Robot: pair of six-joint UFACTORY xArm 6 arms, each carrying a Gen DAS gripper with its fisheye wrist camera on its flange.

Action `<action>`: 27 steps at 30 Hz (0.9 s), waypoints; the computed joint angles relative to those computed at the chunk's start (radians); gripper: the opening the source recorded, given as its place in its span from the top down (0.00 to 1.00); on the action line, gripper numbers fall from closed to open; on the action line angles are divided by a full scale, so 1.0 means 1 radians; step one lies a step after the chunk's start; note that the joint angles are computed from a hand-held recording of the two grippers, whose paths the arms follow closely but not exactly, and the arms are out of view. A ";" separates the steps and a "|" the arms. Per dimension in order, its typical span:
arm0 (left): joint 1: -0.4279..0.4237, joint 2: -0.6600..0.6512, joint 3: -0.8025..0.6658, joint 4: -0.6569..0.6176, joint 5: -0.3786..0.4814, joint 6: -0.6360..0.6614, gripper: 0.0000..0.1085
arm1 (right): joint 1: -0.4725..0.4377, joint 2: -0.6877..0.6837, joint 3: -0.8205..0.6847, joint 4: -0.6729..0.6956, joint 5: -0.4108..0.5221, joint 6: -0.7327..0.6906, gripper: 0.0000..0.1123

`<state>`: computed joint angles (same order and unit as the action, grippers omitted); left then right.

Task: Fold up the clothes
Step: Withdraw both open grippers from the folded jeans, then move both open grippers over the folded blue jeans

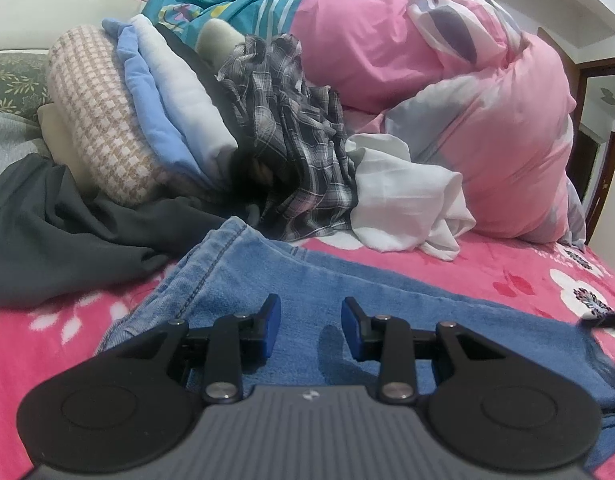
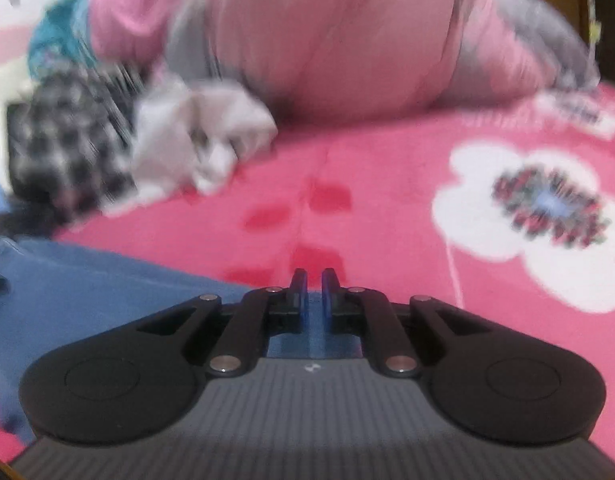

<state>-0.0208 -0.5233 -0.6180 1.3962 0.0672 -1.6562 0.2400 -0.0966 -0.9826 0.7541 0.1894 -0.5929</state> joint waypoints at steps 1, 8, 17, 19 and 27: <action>0.001 0.000 0.000 0.003 -0.002 -0.003 0.67 | -0.008 0.027 -0.016 0.046 0.011 -0.037 0.94; 0.003 0.000 -0.003 0.028 -0.006 -0.031 0.66 | -0.092 -0.182 0.099 0.464 0.104 -0.263 0.86; -0.020 0.003 -0.009 0.037 0.027 -0.037 0.62 | -0.027 -0.534 0.482 0.493 0.138 -0.476 0.85; -0.021 0.002 -0.007 0.022 0.017 -0.003 0.56 | -0.010 -0.567 0.484 0.466 0.117 -0.431 0.83; -0.110 -0.028 0.003 -0.020 0.086 0.066 0.24 | 0.035 -0.635 0.575 0.446 0.094 -0.422 0.71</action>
<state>-0.1313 -0.5517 -0.6152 1.3761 0.1530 -1.5898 0.2749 -0.7318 -0.4078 1.2004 0.2833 -1.0154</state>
